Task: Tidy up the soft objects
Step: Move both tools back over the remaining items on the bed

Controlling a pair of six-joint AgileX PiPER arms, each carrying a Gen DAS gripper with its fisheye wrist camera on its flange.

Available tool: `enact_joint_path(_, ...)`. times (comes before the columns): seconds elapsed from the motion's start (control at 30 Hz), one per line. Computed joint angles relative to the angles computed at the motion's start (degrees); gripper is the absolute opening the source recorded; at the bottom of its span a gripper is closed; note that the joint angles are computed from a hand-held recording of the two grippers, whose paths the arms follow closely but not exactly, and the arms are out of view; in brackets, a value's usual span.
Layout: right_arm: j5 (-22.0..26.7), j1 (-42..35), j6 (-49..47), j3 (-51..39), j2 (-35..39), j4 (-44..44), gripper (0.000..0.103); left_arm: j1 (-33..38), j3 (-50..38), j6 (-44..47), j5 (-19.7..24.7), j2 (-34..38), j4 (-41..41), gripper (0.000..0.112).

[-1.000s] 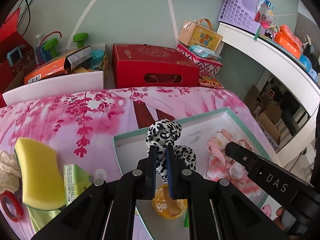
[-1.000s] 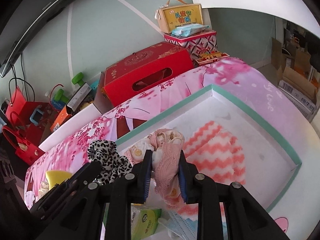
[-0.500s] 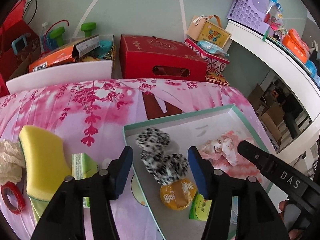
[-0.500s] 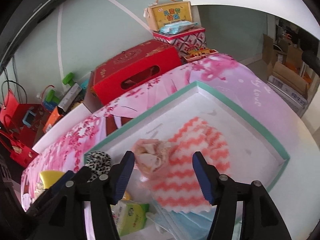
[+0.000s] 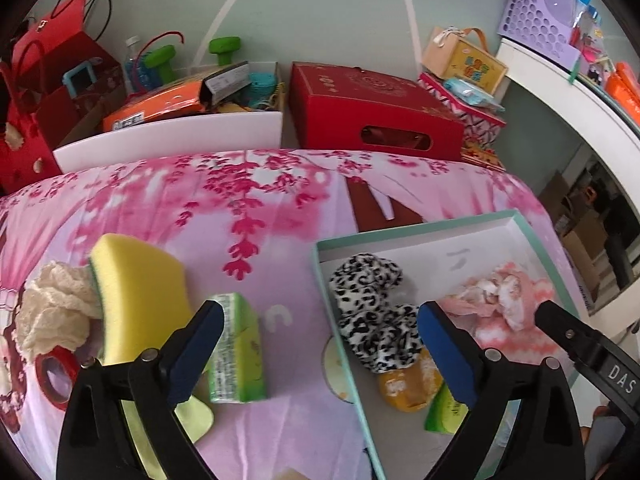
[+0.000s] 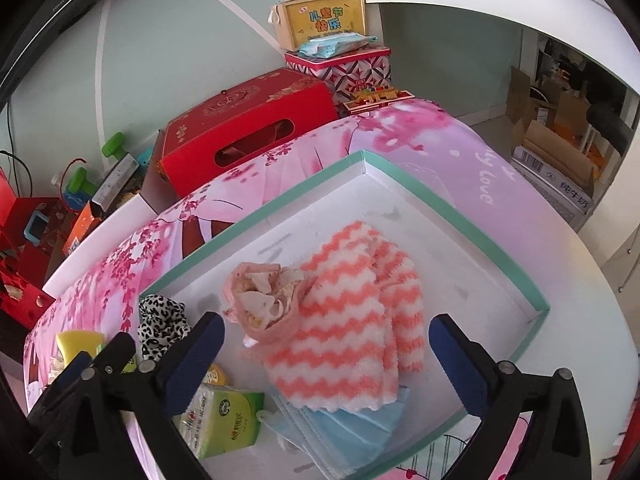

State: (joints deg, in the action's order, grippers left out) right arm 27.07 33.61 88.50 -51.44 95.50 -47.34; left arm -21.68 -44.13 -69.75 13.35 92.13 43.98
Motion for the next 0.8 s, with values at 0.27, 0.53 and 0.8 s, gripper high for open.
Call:
enact_joint_path(0.27, 1.5, 1.1, -1.2, 0.7, -1.8, 1.8, 0.103, -0.6, 1.8, -13.5, 1.4, -2.7, 13.0, 0.098)
enact_joint_path(0.53, 3.6, 4.2, -1.1, 0.2, -3.8, 1.0, 0.103, -0.3, 3.0, -8.7, 5.6, -6.8, 8.0, 0.098)
enact_joint_path(0.8, 5.9, 8.3, -1.1, -2.0, -3.5, 0.7, 0.103, 5.6, 7.7, -2.3, 7.2, -15.3, 2.2, 0.098)
